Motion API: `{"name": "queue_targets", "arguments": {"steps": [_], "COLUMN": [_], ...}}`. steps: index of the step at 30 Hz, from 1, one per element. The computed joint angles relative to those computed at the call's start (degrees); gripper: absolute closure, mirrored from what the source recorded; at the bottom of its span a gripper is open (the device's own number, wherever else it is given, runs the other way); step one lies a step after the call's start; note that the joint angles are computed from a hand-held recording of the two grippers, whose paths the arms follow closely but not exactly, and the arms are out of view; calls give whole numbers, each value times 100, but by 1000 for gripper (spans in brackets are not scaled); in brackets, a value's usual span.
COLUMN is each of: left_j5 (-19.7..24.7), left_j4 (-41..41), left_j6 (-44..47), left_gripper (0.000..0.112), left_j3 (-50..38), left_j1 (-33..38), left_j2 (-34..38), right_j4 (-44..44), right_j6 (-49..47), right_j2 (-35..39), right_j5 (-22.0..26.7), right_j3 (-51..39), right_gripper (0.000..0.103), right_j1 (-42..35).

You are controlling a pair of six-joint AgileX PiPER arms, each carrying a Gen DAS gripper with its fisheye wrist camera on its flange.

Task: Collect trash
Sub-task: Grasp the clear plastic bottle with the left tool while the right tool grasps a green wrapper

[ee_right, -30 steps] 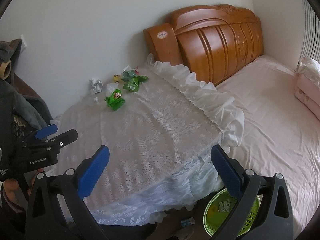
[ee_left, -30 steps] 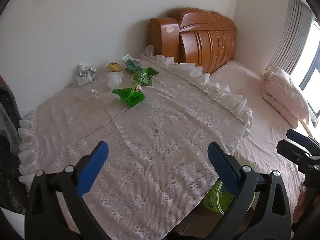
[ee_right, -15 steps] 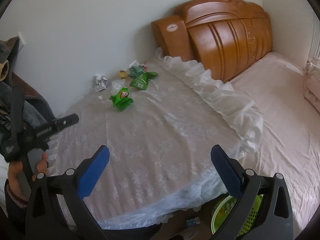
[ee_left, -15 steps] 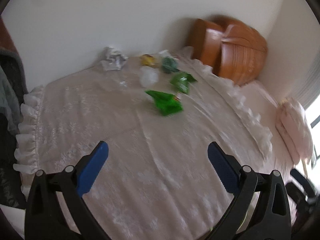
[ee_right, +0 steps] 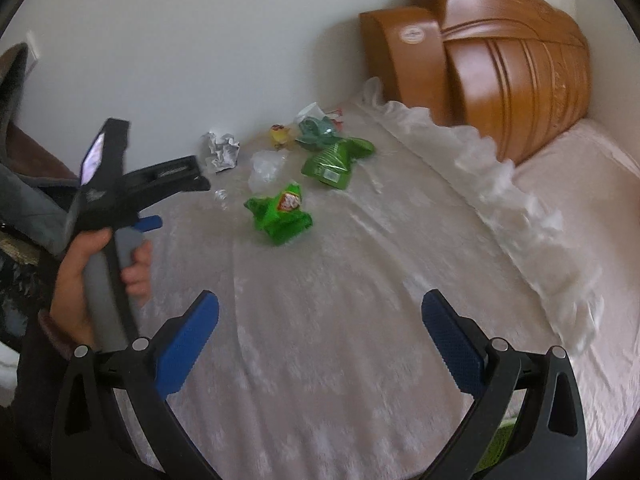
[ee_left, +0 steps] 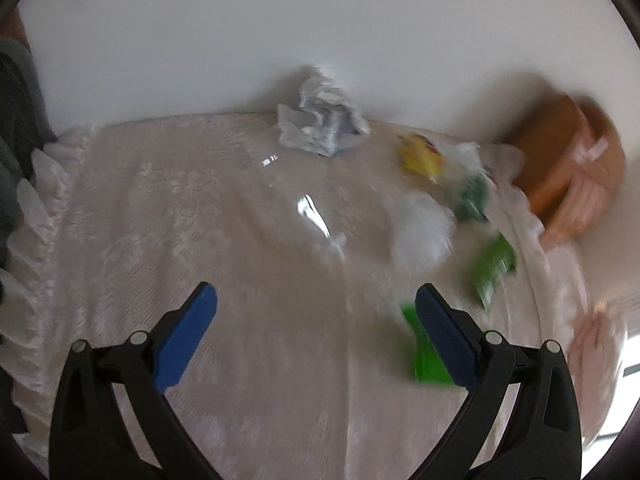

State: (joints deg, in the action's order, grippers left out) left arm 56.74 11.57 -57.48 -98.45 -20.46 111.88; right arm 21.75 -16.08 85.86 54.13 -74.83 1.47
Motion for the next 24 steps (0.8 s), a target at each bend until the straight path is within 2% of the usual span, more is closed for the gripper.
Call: {"name": "queue_targets", "arguments": {"steps": [4, 12, 16, 19, 24], "left_j5": [161, 460, 437, 412, 443], "left_j4": [-276, -338, -653, -536, -407], "left_j6": [75, 114, 264, 266, 394], "left_gripper": [17, 18, 35, 48, 48], "left_j3": [-832, -1773, -1937, -1931, -1946], "left_j1": [355, 572, 663, 635, 607], "left_j2": [745, 1547, 1757, 1773, 1787], "right_j4": [-95, -266, -287, -288, -365], "right_j6": [187, 410, 431, 430, 459], "right_j2": [549, 1406, 1668, 1757, 1896], "right_j5": [-118, -54, 2, -2, -16], "right_j3": [-428, -1121, -1345, -1388, -1460], "right_gripper": [2, 2, 2, 2, 2], "right_j1": [293, 604, 669, 698, 732]}}
